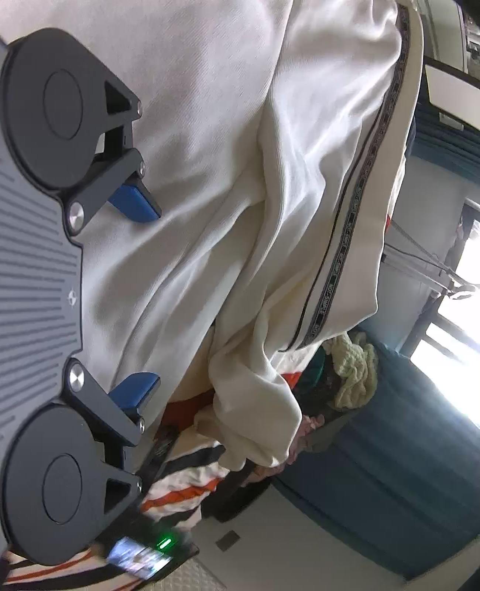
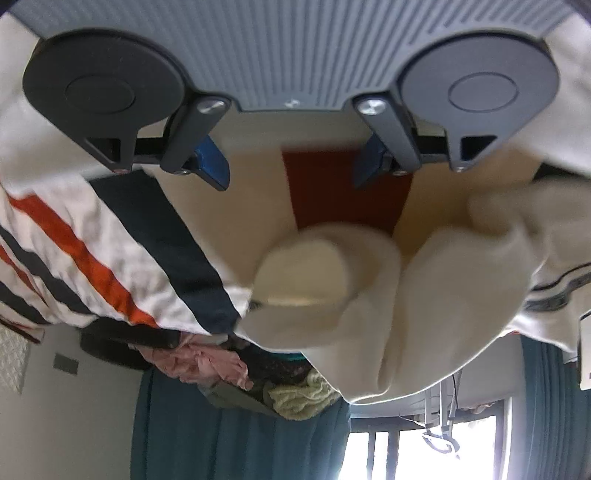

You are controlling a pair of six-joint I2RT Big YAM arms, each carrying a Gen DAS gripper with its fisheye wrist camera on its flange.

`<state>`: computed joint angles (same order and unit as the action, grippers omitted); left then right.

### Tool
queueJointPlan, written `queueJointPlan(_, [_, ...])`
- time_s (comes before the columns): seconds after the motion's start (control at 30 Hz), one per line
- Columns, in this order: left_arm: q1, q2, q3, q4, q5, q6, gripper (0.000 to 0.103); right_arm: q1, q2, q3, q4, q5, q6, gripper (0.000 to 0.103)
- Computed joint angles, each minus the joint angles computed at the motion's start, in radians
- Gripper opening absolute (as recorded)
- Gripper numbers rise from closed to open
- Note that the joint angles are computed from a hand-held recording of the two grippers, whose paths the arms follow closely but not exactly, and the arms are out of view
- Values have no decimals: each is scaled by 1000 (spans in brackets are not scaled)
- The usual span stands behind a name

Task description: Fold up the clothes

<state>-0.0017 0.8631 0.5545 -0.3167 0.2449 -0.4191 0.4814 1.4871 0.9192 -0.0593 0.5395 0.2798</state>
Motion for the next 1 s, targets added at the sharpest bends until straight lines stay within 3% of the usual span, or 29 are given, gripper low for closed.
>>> queueJointPlan(0.07, [-6, 21, -7, 40, 23, 9, 90, -21, 49, 50, 21, -35, -23, 75])
queueJointPlan(0.2, [-32, 68, -12, 100, 16, 36, 90, -45, 116, 122, 91, -112, -160, 75])
queueJointPlan(0.27, [-43, 87, -14, 123, 4, 48, 90, -53, 137, 145, 122, -128, -225, 70])
queueJointPlan(0.3, [-47, 92, -16, 132, -1, 50, 90, -58, 144, 154, 138, -134, -252, 51])
queueJointPlan(0.33, [-49, 95, -18, 140, -5, 51, 90, -66, 147, 165, 132, -144, -265, 22])
queueJointPlan(0.37, [-52, 98, -19, 147, -8, 52, 90, -73, 147, 172, 123, -152, -276, 6])
queueJointPlan(0.57, [-51, 91, -26, 154, -10, 44, 90, -139, 71, 111, 170, -117, -313, 7])
queueJointPlan(0.7, [-49, 82, -26, 146, -14, 43, 90, -228, -7, 61, 151, -53, -226, 7])
queueJointPlan(0.8, [-49, 76, -28, 148, -26, 47, 89, -309, -55, 44, 67, 1, -88, 8])
queueJointPlan(0.87, [-45, 77, -27, 152, -30, 48, 88, -366, -86, 22, -17, -65, 89, 20])
queueJointPlan(0.9, [-40, 80, -26, 152, -24, 45, 88, -398, -103, 6, -49, -119, 178, 31])
queueJointPlan(0.97, [-20, 87, -22, 153, 5, 29, 88, -436, -139, -52, -42, -199, 279, 50])
queueJointPlan(1.0, [-9, 90, -20, 156, 20, 21, 88, -448, -155, -80, -34, -222, 310, 64])
